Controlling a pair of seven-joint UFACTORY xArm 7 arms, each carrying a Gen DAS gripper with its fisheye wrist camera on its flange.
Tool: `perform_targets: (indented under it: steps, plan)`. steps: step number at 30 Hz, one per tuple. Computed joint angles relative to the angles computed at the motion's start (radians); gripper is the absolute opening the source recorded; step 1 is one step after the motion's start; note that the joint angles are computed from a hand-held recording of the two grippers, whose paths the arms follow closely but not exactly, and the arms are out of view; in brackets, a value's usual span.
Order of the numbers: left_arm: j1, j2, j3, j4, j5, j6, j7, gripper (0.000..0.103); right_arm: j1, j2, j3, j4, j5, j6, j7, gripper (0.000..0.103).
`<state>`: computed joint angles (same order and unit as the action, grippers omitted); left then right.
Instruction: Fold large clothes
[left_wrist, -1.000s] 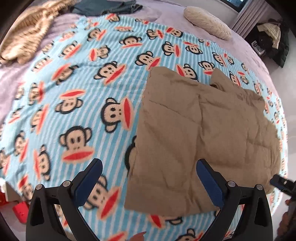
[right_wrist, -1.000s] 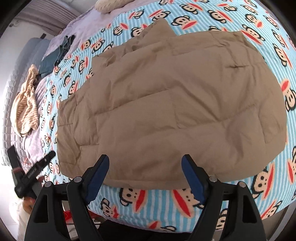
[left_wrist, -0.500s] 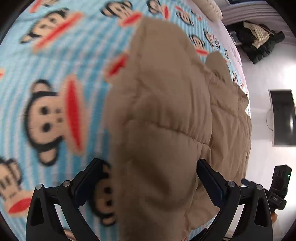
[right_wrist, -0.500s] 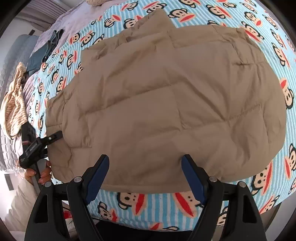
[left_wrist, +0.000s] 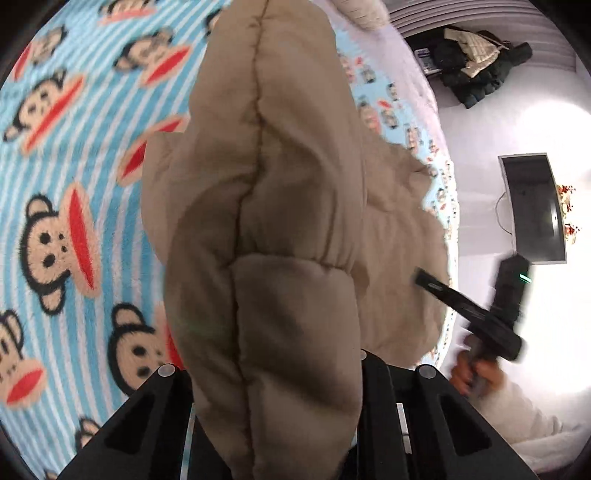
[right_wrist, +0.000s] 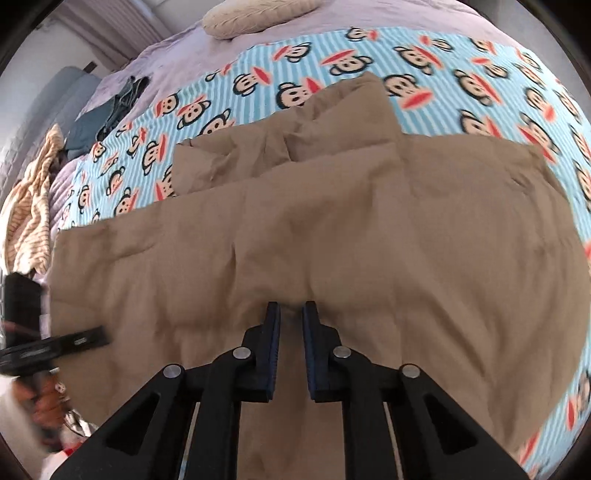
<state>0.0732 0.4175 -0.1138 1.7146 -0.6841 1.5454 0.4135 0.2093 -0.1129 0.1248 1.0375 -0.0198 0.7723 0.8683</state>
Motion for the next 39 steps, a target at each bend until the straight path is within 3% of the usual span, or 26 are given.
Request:
perform_targets:
  steps: [4,8,14,18,21,24,27,28,32,36,37,38,39]
  plan:
    - [-0.020,-0.110,-0.011,-0.036,-0.055,-0.008,-0.040,0.022,-0.005,0.046,-0.025,-0.014,0.088,-0.082,-0.094,0.014]
    - [-0.099,-0.195,-0.029,-0.049,-0.080,-0.035,-0.101,0.022,-0.019,0.070,-0.053,-0.049,0.297,-0.156,-0.276,0.012]
    - [-0.228,-0.177,-0.056,0.043,-0.019,-0.057,-0.230,0.022,-0.040,0.075,-0.069,-0.115,0.585,-0.236,-0.486,0.006]
    - [-0.310,-0.134,-0.082,0.105,0.042,-0.081,-0.317,0.022,-0.054,0.060,-0.081,-0.131,0.721,-0.222,-0.585,0.005]
    - [-0.349,-0.113,-0.098,0.137,0.068,-0.088,-0.345,0.023,-0.079,-0.026,-0.107,-0.181,0.761,-0.173,-0.589,0.005]
    - [-0.384,-0.068,-0.117,0.198,0.080,-0.068,-0.364,0.024,-0.105,-0.184,-0.134,-0.286,0.731,-0.161,-0.559,0.010]
    - [-0.384,-0.025,-0.151,0.196,-0.025,-0.066,-0.358,0.062,-0.148,-0.367,-0.154,-0.404,0.635,-0.141,-0.456,0.010]
    - [-0.383,-0.010,-0.162,0.187,-0.071,-0.077,-0.356,0.070,-0.156,-0.408,-0.165,-0.429,0.612,-0.133,-0.434,0.010]
    - [-0.407,0.111,-0.209,0.256,-0.151,-0.048,-0.310,0.071,-0.220,-0.612,-0.176,-0.541,0.486,-0.066,-0.304,0.010]
    - [-0.479,0.206,-0.211,0.333,-0.073,-0.066,-0.264,0.071,-0.260,-0.779,-0.178,-0.607,0.399,0.039,-0.200,0.012]
    - [-0.493,0.216,-0.210,0.340,-0.053,-0.078,-0.256,0.071,-0.262,-0.814,-0.169,-0.615,0.383,0.064,-0.174,0.015]
    - [-0.505,0.224,-0.209,0.343,-0.036,-0.091,-0.255,0.071,-0.266,-0.851,-0.163,-0.619,0.364,0.093,-0.152,0.028]
    - [-0.513,0.227,-0.209,0.345,-0.026,-0.103,-0.257,0.071,-0.271,-0.899,-0.153,-0.624,0.346,0.128,-0.124,0.048]
